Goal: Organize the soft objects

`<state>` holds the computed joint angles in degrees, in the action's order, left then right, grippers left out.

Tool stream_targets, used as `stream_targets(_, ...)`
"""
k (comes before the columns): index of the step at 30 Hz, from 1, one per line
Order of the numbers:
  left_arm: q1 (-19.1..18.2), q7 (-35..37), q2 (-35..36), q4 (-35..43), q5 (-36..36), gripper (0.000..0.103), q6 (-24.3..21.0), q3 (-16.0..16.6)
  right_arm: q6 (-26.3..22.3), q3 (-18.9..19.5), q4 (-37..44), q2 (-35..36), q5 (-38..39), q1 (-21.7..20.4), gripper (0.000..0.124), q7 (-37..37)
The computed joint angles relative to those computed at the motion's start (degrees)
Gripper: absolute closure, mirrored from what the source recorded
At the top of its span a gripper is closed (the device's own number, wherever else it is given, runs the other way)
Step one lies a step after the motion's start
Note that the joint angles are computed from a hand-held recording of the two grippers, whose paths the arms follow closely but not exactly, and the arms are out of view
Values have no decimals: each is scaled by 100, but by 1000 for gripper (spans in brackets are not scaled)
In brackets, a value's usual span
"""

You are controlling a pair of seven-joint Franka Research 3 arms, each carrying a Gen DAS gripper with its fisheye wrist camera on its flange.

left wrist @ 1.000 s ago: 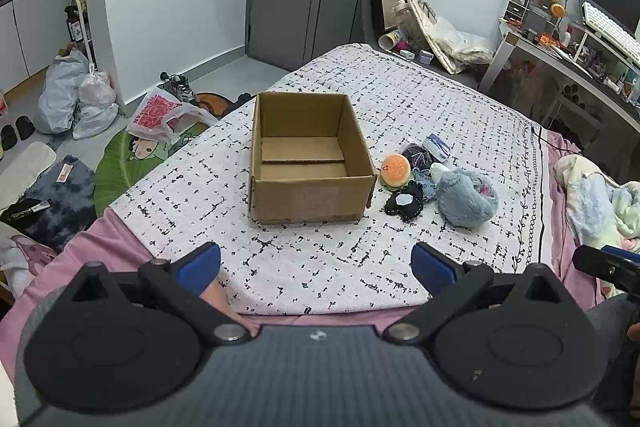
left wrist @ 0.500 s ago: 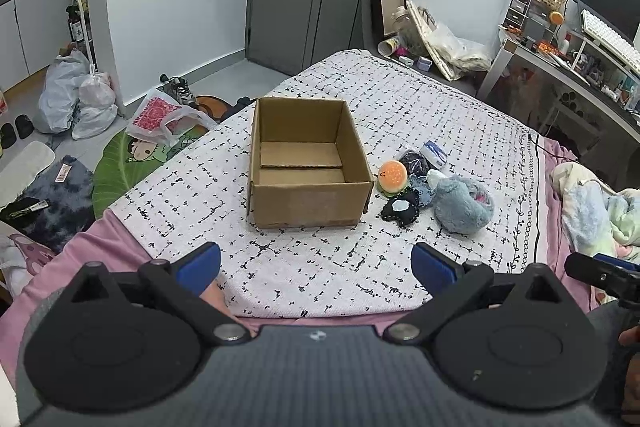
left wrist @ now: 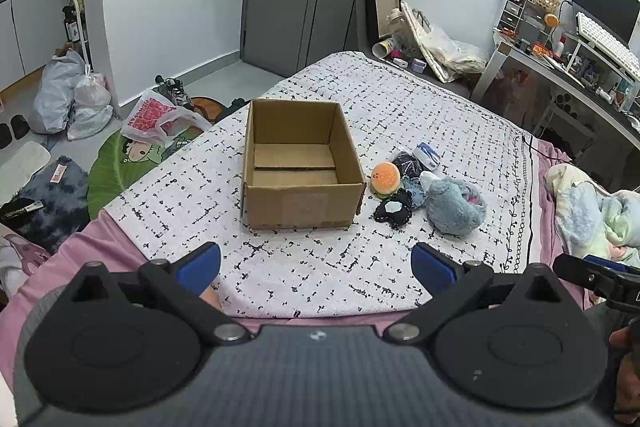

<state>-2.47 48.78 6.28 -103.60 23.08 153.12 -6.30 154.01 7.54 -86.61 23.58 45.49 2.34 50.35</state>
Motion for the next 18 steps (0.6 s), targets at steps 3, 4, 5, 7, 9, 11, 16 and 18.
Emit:
stream_targets(3, -9, -19, 3, 3, 10, 2, -32, 0, 8, 15, 1, 9, 37, -14, 21, -20)
stream_targets(4, -13, -31, 8, 17, 28, 2, -57, 2, -1, 19, 7, 15, 49, -21, 21, -27)
stream_targets(5, -19, -48, 10, 27, 50, 2, -81, 4, -7, 18, 14, 20, 52, -23, 21, -28)
stream_targets(7, -21, -44, 15, 51, 63, 2, -118, 4, -15, 17, 14, 21, 59, -26, 21, -25)
stream_targets(9, -23, -65, 15, 68, 90, 2, -148, 10, -17, 23, 16, 20, 72, -32, 21, -46)
stream_targets(11, -20, -91, 10, 59, 111, 2, -125, 14, -1, 27, 10, 18, 77, -31, 21, -86)
stream_targets(16, -11, -94, 16, 42, 106, 2, -101, 11, -40, -21, 35, 37, -21, -2, 21, 54)
stream_targets(18, -12, -77, 30, 58, 98, 2, -110, 7, -26, 4, 23, 24, 1, -14, 21, 7)
